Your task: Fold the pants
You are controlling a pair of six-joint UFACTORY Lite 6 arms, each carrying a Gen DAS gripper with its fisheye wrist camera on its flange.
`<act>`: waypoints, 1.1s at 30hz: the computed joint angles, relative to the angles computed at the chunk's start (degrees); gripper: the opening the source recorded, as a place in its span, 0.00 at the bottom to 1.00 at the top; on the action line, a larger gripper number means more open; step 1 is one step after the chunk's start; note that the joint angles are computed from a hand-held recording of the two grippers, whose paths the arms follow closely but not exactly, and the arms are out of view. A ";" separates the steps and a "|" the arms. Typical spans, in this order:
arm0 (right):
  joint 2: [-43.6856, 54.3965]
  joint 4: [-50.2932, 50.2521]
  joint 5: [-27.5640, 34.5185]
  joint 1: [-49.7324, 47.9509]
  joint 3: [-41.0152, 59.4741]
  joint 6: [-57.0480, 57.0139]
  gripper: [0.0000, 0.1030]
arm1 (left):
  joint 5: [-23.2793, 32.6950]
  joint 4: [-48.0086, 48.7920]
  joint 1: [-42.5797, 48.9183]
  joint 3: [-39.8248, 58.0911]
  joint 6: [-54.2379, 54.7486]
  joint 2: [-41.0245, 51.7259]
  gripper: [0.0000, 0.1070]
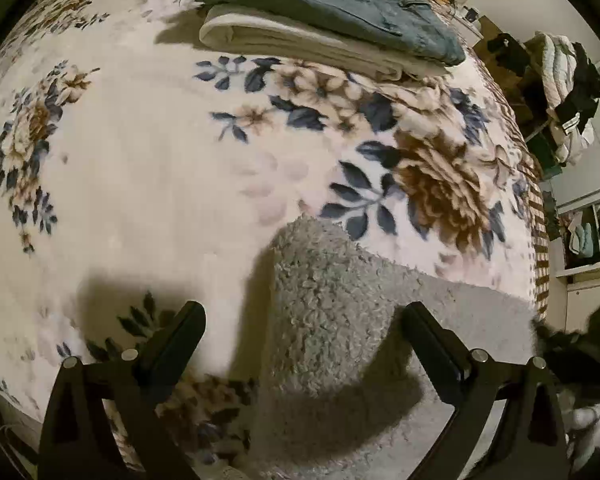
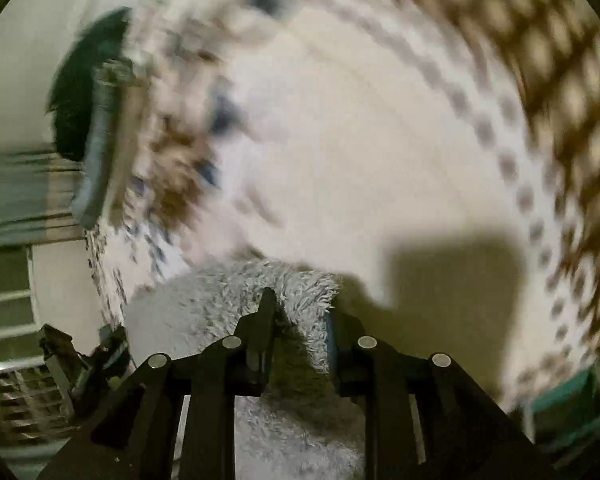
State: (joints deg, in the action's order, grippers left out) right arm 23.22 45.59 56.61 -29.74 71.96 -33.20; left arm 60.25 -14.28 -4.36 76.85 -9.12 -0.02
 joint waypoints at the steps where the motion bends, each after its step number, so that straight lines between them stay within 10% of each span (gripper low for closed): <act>1: -0.64 -0.21 -2.23 1.24 0.73 0.94 0.21 | -0.29 -0.53 0.37 -0.01 0.48 0.55 0.95; 5: 7.29 -7.32 2.07 3.44 7.44 8.28 0.29 | 0.46 -0.74 1.13 0.93 0.29 2.26 0.95; 10: -6.44 -6.67 7.87 -8.95 -5.36 4.87 0.60 | 2.89 -1.46 0.36 5.69 -0.95 -0.26 0.95; 17: -11.57 -10.22 11.83 -30.36 -25.97 -1.04 0.60 | 1.00 1.25 -8.15 11.95 -4.52 7.30 0.95; 18: -10.47 -7.61 10.60 -30.60 -29.20 -3.06 0.54 | 0.92 2.11 -9.45 12.55 -4.72 9.34 0.95; 20: -10.19 -3.52 8.76 -30.11 -34.19 -5.87 0.11 | 0.66 4.88 -11.46 12.87 -5.53 11.01 0.95; 22: -14.97 -3.79 8.94 -32.30 -36.89 -6.21 0.07 | 0.29 7.34 -13.06 12.48 -5.73 11.78 0.95; 30: -15.32 -16.27 8.88 -37.80 -33.39 -2.89 0.08 | 1.74 6.08 -11.93 12.20 -4.34 11.35 0.95; 33: -14.69 -14.45 13.70 -38.26 -33.50 -5.20 0.39 | 4.08 4.95 -11.03 13.09 -3.36 8.91 0.95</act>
